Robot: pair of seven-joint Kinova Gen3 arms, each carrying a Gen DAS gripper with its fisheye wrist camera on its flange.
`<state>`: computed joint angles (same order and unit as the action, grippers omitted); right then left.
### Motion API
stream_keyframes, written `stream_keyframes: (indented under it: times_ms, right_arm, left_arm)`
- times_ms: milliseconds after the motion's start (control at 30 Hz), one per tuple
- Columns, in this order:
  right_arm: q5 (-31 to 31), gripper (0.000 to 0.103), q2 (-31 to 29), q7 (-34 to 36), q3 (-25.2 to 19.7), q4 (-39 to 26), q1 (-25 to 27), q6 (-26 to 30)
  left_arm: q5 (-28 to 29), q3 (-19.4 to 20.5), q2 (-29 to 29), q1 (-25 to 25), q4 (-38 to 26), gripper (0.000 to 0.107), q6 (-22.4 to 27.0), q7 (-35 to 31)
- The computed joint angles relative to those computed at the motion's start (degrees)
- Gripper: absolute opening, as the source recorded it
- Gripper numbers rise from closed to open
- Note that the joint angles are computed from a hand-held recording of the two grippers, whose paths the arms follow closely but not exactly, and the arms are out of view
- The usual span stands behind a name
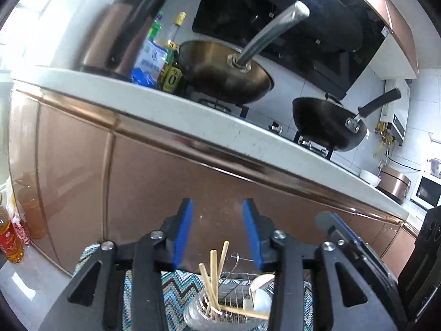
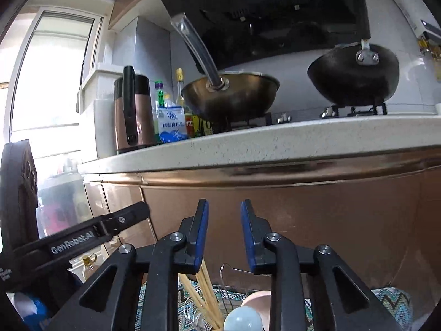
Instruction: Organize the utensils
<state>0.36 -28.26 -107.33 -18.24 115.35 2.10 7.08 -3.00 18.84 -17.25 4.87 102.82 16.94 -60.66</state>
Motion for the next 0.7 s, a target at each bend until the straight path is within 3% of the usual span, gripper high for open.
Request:
stream_keyframes:
  times_ms: [100,300,500,700]
  right_arm:
    - [-0.2,0.035,-3.7,-1.0,-0.7,-0.7,1.3,3.9]
    - [1.2,0.055,-11.2,-3.7,-3.5,-4.1,5.9,17.4]
    - [1.2,0.08,-20.5,-4.5,-6.8,-7.2,13.3,31.4]
    - [5.1,0.099,-27.3,-6.3,-7.5,-10.8,14.6,42.0]
  left_arm:
    - [-0.8,0.0,-3.6,-0.7,-0.4,0.048,4.2,-0.4]
    - [-0.8,-1.2,-10.2,0.2,-2.4,0.051,15.1,-3.3]
    - [-1.5,1.2,-17.2,-3.9,-3.2,0.062,23.0,-4.3]
    - [-0.4,1.6,-22.0,-6.0,-4.6,0.065,30.4,-6.3]
